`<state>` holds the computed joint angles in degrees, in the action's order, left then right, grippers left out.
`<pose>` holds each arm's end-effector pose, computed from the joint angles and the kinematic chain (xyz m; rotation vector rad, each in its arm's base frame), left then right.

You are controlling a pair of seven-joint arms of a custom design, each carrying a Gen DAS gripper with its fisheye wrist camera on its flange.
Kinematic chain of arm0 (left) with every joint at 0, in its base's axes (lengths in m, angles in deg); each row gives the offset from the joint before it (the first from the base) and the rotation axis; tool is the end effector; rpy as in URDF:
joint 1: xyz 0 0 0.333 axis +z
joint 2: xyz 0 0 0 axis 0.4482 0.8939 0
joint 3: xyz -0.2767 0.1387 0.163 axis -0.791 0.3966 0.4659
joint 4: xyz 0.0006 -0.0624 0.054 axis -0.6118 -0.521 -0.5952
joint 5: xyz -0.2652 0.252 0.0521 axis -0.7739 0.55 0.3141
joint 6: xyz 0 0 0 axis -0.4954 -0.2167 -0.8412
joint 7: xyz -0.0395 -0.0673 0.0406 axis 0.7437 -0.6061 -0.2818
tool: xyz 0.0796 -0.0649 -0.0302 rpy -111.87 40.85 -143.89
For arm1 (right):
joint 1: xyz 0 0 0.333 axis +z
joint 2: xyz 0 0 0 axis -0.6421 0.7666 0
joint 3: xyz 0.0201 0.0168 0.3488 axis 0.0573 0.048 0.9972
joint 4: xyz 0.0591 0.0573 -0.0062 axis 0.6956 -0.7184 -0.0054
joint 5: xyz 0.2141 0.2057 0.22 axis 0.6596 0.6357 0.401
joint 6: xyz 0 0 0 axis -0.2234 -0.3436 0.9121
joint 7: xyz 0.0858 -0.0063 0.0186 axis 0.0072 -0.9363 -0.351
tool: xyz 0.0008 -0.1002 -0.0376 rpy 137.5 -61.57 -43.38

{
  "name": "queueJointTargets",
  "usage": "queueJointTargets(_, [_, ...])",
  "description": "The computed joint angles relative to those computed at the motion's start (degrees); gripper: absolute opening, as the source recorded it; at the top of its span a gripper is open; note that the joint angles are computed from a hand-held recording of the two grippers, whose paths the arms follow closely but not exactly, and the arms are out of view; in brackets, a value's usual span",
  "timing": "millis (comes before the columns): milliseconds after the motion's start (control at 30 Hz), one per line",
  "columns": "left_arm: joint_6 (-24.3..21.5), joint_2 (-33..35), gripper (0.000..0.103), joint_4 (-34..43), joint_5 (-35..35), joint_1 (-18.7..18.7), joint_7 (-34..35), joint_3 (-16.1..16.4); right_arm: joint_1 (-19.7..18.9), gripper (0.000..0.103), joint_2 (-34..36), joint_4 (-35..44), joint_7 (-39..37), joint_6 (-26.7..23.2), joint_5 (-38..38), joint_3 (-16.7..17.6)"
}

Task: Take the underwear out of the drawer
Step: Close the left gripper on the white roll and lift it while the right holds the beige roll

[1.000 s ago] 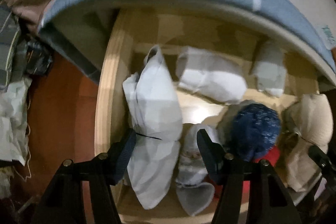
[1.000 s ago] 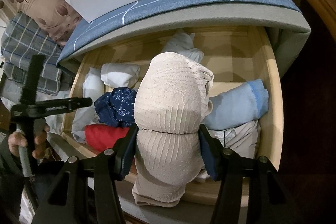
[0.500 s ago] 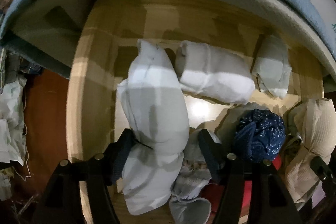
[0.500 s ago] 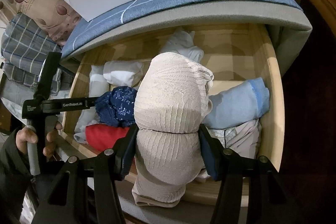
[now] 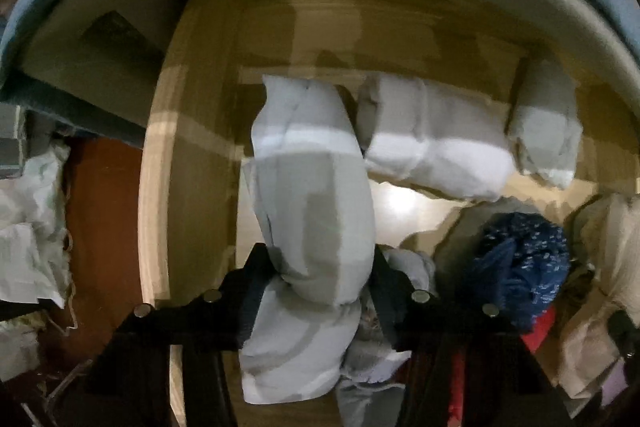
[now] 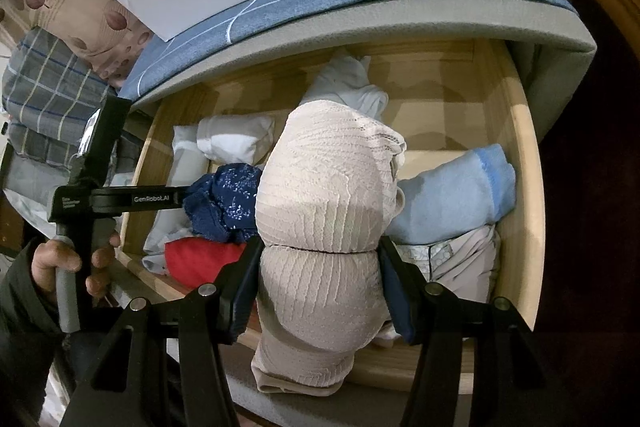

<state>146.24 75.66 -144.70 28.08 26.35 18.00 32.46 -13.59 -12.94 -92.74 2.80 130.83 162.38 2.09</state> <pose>0.5208 -0.0932 0.3052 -1.9132 2.4179 -0.0986 0.3572 0.1401 0.3518 -1.6111 2.0031 0.0447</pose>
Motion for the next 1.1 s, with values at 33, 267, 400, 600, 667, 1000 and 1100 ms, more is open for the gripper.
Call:
queueJointTargets(33, [-0.2,-0.2,0.044,-0.1,-1.0,0.6,1.1,-0.3,0.0,0.053,0.0,0.0,-0.1,0.0,0.1,0.0])
queueJointTargets(267, [-0.5,-2.0,0.033,-1.8,-4.3,1.6,5.6,-0.9,0.0,0.053,0.0,0.0,-0.2,0.0,0.3,0.0])
queueJointTargets(400, [-0.3,-3.1,0.031,-2.9,-6.8,1.5,7.4,-1.1,0.1,0.053,-0.1,0.0,0.2,0.2,0.2,0.2])
queueJointTargets(600, [-0.7,-6.6,0.031,-3.8,-9.1,1.0,11.9,-0.7,0.2,0.053,0.1,-0.1,0.7,0.4,-0.7,0.1])
queueJointTargets(667, [-1.4,-7.9,0.031,-3.9,-9.8,0.2,12.6,-0.6,0.3,0.053,0.1,0.0,0.2,0.5,-0.1,0.0])
queueJointTargets(1000, [-12.6,-13.0,0.030,-1.6,-9.7,-2.1,15.4,1.2,0.1,0.053,0.1,0.2,-1.5,0.2,1.9,0.0])
queueJointTargets(1100, [-15.7,-15.2,0.030,-1.7,-9.5,-2.7,16.2,1.7,-0.1,0.053,0.1,0.2,-1.5,0.0,2.0,0.1])
